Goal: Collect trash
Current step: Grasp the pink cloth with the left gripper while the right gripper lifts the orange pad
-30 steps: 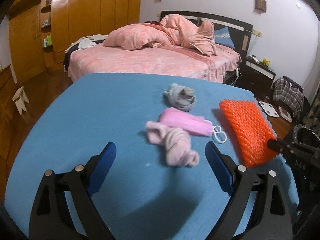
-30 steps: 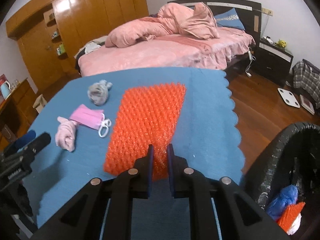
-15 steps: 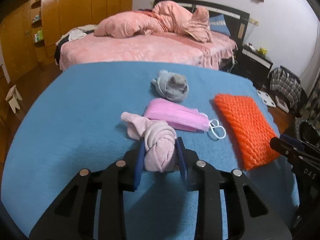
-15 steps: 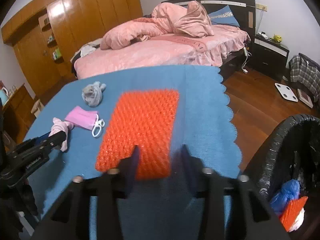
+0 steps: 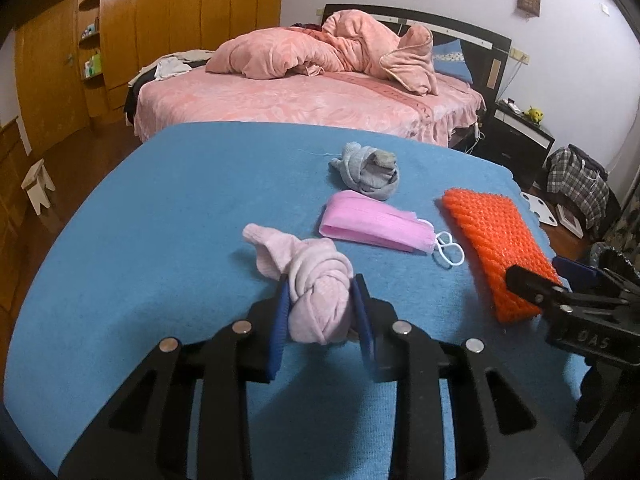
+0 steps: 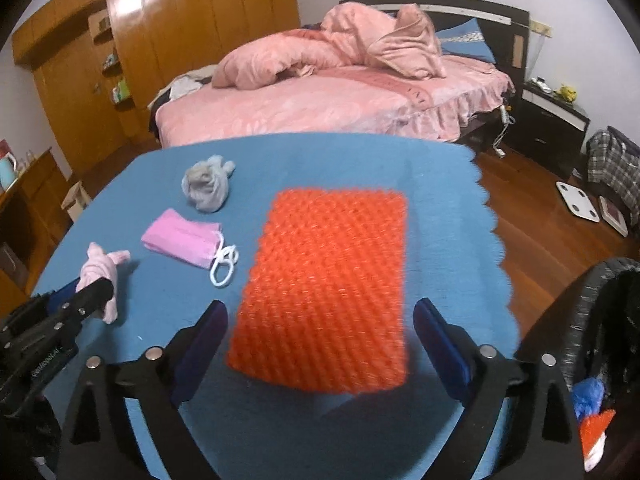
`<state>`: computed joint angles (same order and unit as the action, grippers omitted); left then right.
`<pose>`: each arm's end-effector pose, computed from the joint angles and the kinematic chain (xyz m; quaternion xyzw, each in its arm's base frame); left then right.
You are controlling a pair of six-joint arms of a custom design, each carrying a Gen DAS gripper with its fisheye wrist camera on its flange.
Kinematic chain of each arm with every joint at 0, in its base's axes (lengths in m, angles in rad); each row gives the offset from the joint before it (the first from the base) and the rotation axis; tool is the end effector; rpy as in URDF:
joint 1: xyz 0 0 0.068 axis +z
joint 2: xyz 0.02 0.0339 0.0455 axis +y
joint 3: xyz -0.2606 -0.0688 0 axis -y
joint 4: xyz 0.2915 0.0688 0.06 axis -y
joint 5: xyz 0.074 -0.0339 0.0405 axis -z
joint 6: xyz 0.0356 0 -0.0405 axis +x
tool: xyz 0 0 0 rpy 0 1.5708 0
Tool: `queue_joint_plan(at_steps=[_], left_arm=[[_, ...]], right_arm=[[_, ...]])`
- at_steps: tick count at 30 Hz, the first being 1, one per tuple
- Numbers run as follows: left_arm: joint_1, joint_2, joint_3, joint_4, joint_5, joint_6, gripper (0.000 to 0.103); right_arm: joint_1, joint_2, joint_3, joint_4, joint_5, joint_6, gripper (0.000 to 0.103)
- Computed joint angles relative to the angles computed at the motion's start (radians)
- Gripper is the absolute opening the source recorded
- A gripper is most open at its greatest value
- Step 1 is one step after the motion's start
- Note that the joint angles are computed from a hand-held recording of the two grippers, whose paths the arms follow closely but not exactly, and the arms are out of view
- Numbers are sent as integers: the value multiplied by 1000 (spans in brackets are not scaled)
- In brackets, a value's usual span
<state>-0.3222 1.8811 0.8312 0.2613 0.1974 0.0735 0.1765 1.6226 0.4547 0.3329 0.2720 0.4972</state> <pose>0.3520 -0.1249 0.0614 0.2177 0.8947 -0.1374 0.3651 0.2731 0.0390 0.0488 0.1957 0.9048 -0.0016 0.3781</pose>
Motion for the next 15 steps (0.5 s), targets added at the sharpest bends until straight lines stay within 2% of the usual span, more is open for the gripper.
queue_joint_plan(at_steps=[4,9,15], left_arm=[[-1,2,-1,0,2,7,30],[-4,6,2,-7,-2,-1,30],[-18,17,19,-27,-23,13,30]], right_arm=[[11,23,7,5,9,3,75],[2,5,-25,36,5,17,45],[20,-5,-36,41,39,10,30]])
